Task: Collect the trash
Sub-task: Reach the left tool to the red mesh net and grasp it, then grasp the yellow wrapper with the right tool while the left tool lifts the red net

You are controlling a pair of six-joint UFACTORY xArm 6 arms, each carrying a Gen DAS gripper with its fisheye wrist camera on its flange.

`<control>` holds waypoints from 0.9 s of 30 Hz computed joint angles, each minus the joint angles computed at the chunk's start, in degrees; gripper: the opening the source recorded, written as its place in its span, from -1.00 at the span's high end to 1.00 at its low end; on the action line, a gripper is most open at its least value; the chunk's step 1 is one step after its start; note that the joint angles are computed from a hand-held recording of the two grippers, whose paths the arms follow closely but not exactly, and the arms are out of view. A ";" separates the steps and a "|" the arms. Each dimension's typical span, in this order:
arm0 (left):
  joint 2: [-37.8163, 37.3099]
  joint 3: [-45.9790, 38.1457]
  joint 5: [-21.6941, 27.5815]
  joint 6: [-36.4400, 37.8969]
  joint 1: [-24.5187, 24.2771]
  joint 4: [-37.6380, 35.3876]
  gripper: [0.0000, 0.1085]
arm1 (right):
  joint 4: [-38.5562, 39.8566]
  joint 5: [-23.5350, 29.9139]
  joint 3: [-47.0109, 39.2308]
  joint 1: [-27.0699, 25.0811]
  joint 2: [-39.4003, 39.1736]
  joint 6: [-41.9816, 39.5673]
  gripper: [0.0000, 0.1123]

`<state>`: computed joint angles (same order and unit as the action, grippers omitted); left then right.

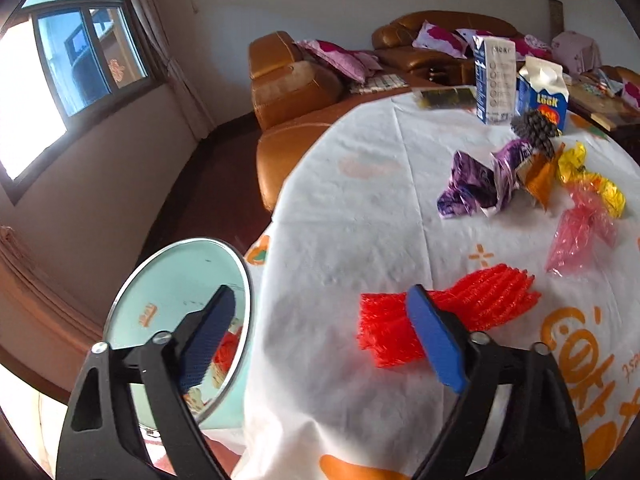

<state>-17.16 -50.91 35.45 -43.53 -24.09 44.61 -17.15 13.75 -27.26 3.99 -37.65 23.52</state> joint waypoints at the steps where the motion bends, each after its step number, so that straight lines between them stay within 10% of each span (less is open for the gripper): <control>1: 0.58 -0.06 -0.77 0.72 0.05 -0.66 -0.27 | 0.61 0.06 -0.01 0.02 0.03 -0.35 -0.25; 9: 0.94 1.62 -6.05 5.71 -1.42 -5.32 0.59 | 1.04 0.81 -0.37 -0.01 0.32 -0.16 -0.25; 27: -1.19 1.68 -10.19 8.40 -0.65 -10.67 0.82 | 18.56 8.19 -12.54 2.11 13.32 -13.11 0.14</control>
